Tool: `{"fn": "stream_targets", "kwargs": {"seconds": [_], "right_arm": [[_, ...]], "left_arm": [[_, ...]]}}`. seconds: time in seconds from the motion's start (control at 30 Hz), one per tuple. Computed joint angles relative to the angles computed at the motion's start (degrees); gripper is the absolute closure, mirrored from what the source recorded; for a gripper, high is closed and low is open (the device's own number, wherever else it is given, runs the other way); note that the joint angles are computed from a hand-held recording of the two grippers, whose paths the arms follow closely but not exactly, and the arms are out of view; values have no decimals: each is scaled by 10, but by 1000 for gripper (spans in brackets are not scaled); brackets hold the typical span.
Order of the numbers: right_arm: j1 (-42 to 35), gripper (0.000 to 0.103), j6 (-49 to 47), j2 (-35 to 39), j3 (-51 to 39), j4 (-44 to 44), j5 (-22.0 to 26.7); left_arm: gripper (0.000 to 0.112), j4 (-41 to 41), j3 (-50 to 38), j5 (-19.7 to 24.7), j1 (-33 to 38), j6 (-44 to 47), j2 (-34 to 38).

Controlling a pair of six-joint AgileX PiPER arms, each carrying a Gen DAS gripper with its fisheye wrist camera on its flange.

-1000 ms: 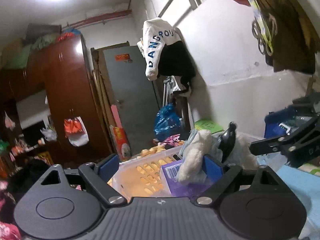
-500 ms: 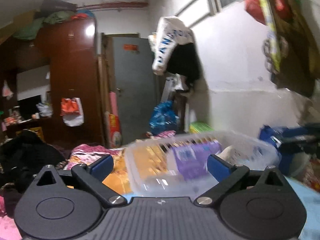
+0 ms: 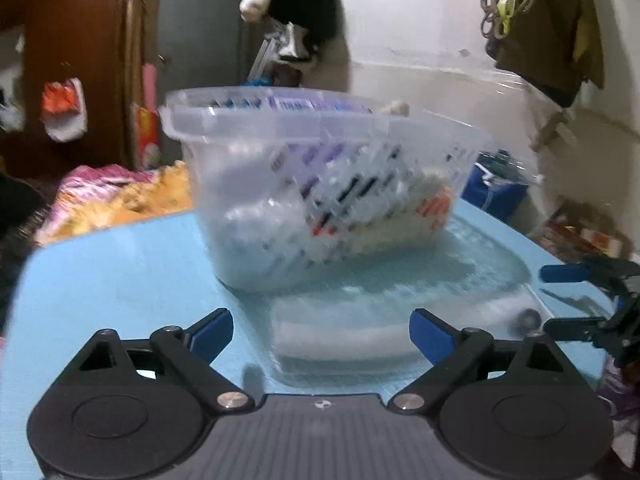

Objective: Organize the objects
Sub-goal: 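Lower both grippers to the clear plastic bag and close on it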

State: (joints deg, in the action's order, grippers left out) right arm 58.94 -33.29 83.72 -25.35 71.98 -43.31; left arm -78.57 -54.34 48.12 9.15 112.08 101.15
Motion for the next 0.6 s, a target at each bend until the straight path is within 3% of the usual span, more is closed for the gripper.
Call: {"fn": "stream_targets", "kwargs": {"seconds": [0.13, 0.3, 0.6], "right_arm": [[5, 8, -21, 22, -15, 7, 16], [40, 12, -47, 57, -33, 48, -18], [43, 38, -30, 48, -16, 34, -28]], "left_arm": [[15, 39, -12, -13, -16, -12, 14], [15, 42, -6, -37, -36, -1, 12], [17, 31, 13, -77, -61, 24, -5]]}}
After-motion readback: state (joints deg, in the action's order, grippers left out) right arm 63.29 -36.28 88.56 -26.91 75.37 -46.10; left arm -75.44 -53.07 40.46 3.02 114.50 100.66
